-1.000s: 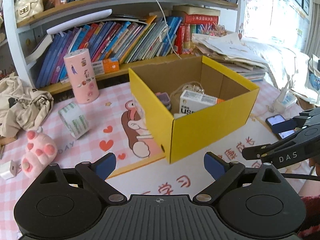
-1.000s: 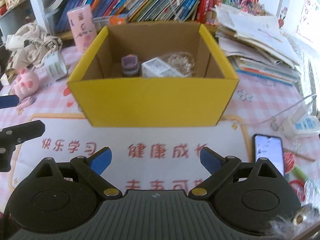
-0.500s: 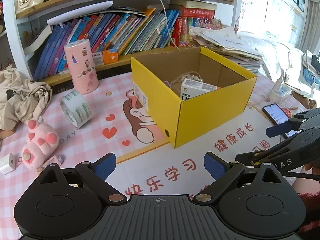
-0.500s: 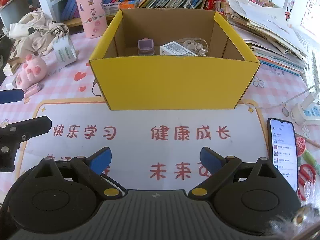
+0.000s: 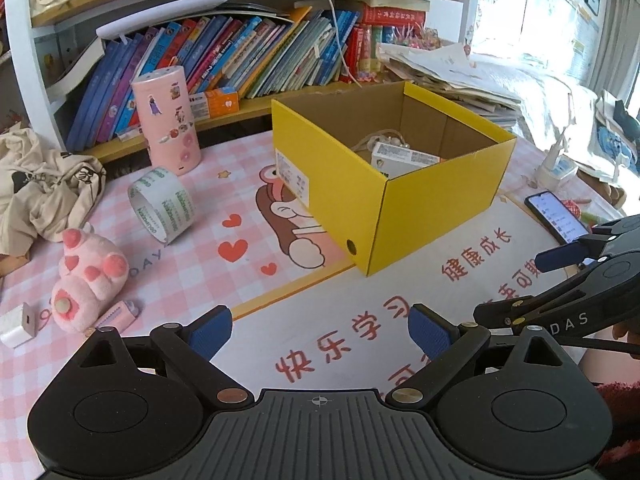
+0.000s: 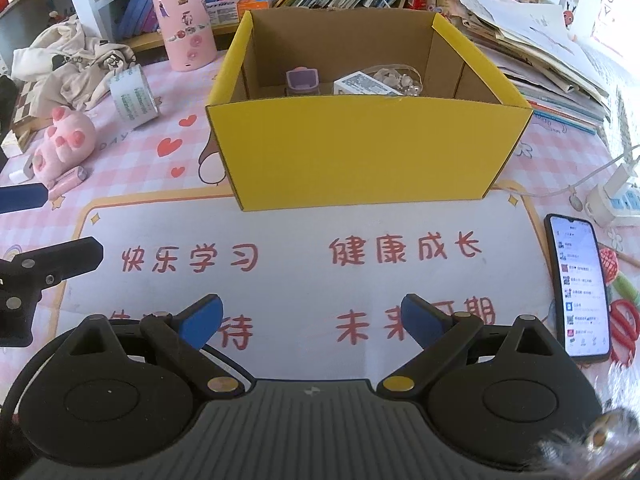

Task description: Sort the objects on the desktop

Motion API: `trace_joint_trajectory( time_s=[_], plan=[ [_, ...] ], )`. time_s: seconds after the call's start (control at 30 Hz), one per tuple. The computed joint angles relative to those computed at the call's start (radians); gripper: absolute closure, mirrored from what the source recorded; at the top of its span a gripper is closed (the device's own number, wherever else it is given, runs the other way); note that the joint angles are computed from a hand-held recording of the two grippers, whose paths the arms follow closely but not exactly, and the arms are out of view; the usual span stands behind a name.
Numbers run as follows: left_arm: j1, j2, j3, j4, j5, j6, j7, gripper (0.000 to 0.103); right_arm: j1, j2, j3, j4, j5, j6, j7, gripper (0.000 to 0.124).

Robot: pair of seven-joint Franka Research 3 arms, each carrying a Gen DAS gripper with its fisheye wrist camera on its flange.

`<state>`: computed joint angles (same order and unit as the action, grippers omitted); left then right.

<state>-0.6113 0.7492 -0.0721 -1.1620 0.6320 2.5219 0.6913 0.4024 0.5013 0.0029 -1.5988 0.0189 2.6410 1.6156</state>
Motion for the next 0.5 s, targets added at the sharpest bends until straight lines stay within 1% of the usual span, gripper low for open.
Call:
trace_joint_trajectory(
  time_s=[0.5],
  plan=[
    [0.049,-0.138,-0.016,-0.243,0.032,0.093,-0.032,0.006,0.059,-0.012,-0.008,-0.027,-0.052,-0.002,0.107,0.027]
  ],
)
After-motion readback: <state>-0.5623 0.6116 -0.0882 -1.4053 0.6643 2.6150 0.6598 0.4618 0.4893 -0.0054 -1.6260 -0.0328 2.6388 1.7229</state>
